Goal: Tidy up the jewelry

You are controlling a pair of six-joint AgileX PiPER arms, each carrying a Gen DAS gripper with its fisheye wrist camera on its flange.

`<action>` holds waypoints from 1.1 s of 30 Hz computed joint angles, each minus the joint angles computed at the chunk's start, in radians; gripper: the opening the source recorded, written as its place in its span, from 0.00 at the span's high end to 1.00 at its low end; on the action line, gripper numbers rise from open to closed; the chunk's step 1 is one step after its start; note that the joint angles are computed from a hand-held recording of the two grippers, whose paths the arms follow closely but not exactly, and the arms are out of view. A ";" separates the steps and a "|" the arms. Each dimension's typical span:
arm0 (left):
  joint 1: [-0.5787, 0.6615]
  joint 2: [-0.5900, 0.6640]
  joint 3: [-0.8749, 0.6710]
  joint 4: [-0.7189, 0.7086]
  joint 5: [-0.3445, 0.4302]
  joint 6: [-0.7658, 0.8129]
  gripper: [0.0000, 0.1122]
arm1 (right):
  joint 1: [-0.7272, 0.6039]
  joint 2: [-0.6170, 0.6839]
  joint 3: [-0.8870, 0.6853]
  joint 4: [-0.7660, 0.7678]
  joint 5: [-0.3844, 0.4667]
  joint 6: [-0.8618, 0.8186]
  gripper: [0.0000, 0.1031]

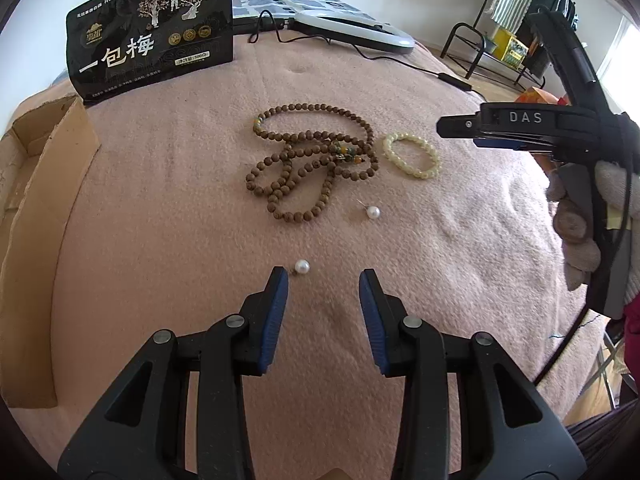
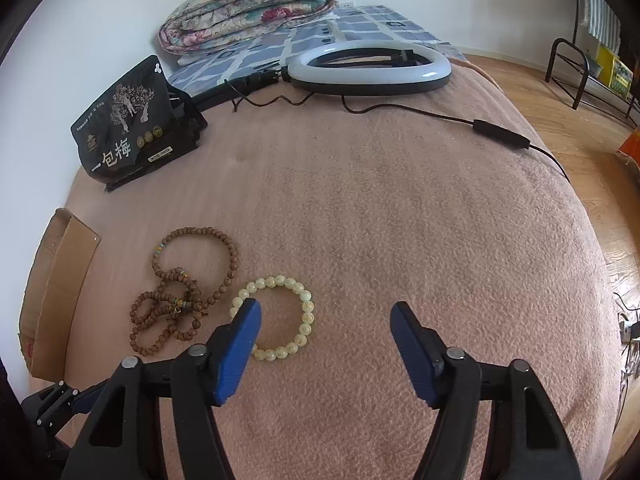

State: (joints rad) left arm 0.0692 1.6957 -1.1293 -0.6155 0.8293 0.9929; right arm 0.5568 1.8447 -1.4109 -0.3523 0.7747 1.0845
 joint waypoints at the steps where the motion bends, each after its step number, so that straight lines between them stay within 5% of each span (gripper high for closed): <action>1: 0.000 0.005 -0.001 0.000 -0.006 -0.003 0.68 | -0.003 0.003 0.000 0.006 -0.006 -0.004 0.38; 27: -0.013 0.066 -0.029 0.020 -0.024 -0.004 0.94 | -0.028 0.103 -0.070 0.120 -0.011 -0.096 0.63; 33: -0.015 0.061 -0.021 0.019 -0.037 0.002 0.96 | -0.028 0.108 -0.073 0.119 -0.013 -0.093 0.82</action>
